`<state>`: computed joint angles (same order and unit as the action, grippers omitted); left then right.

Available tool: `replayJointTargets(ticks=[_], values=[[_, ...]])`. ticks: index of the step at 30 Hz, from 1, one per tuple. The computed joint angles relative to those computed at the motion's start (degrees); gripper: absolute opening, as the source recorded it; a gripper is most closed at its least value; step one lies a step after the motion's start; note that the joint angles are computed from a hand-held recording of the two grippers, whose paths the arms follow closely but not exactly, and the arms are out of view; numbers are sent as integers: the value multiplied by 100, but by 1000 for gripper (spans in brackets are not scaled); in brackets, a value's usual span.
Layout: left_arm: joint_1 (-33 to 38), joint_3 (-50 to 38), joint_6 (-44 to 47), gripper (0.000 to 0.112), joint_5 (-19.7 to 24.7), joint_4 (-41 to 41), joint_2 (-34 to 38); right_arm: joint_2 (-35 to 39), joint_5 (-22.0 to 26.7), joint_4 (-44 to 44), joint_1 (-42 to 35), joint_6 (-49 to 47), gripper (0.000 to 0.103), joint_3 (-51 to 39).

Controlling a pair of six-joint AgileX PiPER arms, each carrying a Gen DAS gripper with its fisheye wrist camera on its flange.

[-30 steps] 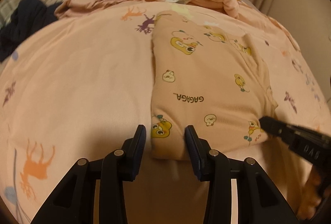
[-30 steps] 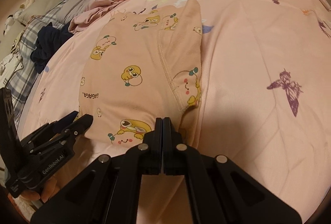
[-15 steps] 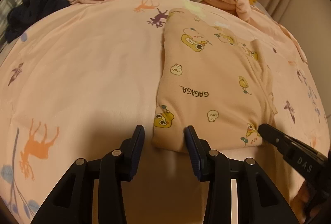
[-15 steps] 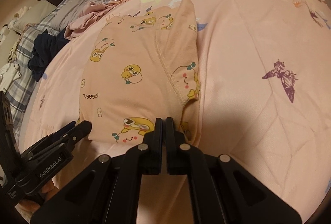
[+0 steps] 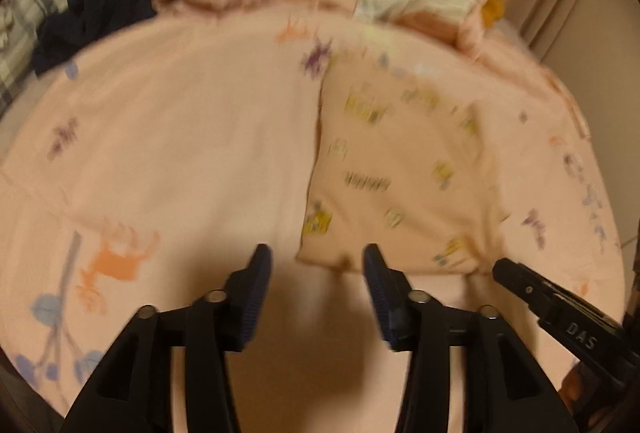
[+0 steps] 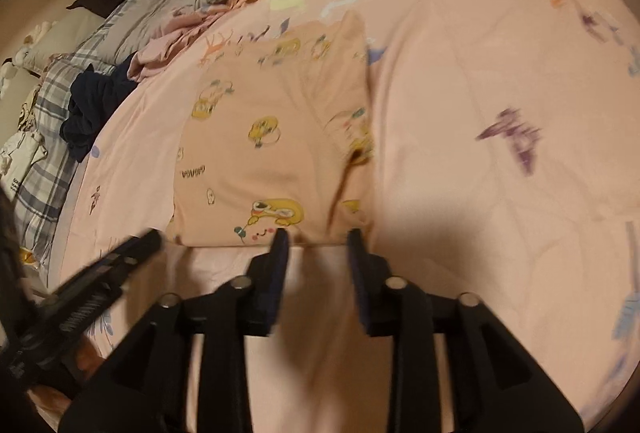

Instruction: Fold small clothes

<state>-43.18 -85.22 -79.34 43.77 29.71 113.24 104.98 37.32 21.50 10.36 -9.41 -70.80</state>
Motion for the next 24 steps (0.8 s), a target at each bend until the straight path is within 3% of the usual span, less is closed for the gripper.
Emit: replayJointTargets(ticks=[2, 5, 8, 13, 17, 21, 24], values=[[-173, 96, -312, 76, 71, 480, -277, -311, -89, -312, 15, 316, 63, 69], [-413, 64, -414, 91, 298, 924, -629, -868, -220, -153, -122, 244, 77, 233], [-675, 20, -592, 102, 543, 1346, -900, -1349, -18, 9, -258, 110, 92, 232], [-1026, -258, -590, 102, 1083, 1952, -1007, -1903, 19, -831, -156, 1089, 103, 193], [-1376, -201, -1035, 102, 1499, 2745, -1078, -2238, -22, -1648, 25, 1732, 103, 279], [-1401, 35, -1415, 102, 1294, 2951, -1252, -2419, -66, -2976, 392, 2652, 103, 407], [-1441, 100, -1623, 102, 1322, 3054, -1325, -2572, -101, -2984, 330, 2556, 103, 506]])
